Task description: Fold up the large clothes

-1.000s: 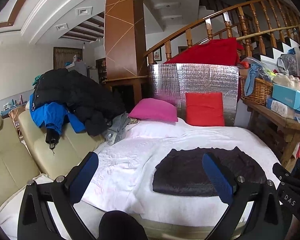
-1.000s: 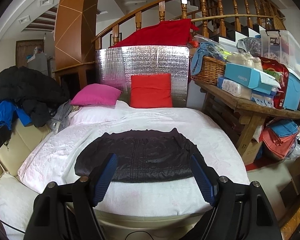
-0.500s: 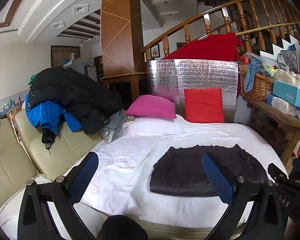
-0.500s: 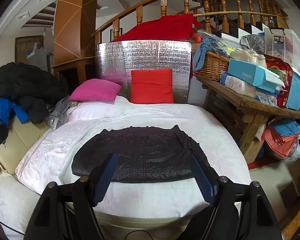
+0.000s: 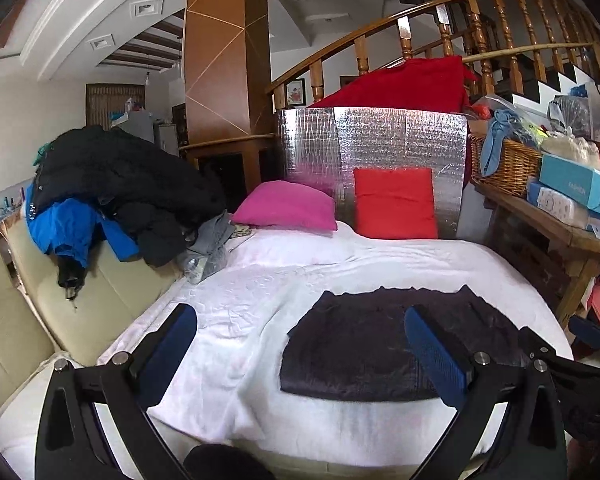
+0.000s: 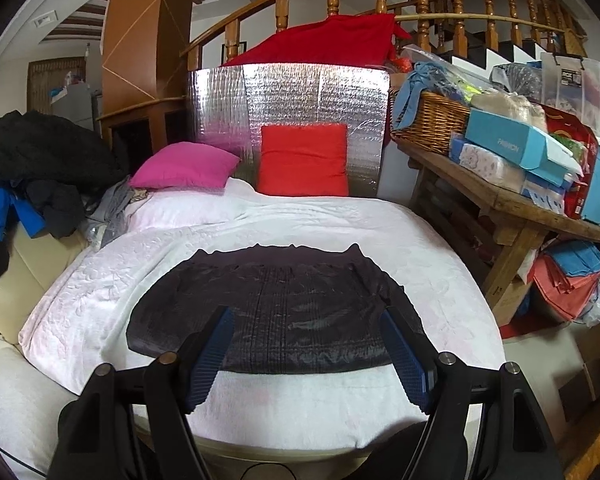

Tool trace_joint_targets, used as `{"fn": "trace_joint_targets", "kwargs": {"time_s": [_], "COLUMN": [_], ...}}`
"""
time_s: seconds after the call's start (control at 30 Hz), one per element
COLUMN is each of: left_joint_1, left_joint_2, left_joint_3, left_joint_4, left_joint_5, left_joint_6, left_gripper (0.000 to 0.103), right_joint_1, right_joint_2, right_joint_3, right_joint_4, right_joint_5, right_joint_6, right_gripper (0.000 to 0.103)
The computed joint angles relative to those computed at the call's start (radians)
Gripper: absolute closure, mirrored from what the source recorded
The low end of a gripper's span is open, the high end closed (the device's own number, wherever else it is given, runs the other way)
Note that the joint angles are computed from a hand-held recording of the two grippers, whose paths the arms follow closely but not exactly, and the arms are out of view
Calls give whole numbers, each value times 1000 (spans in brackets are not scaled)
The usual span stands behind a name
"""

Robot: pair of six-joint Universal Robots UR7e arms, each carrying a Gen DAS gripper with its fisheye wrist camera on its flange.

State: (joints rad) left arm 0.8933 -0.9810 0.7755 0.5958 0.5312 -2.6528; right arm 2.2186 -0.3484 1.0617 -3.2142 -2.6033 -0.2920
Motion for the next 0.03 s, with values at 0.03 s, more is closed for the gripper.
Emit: {"fn": "trace_joint_targets", "kwargs": {"time_s": [0.03], "left_joint_1": [15], "left_joint_2": [29], "left_joint_3": [-53], "left_joint_4": [31], "left_joint_5": [19], "left_joint_6": [-12], "left_gripper": [0], "right_joint_1": [-8], "right_joint_2": [8], "right_joint_3": [-19], "right_joint_4": [7], "right_joint_5": [5], "right_joint_6": [-8], "right_gripper": [25]}}
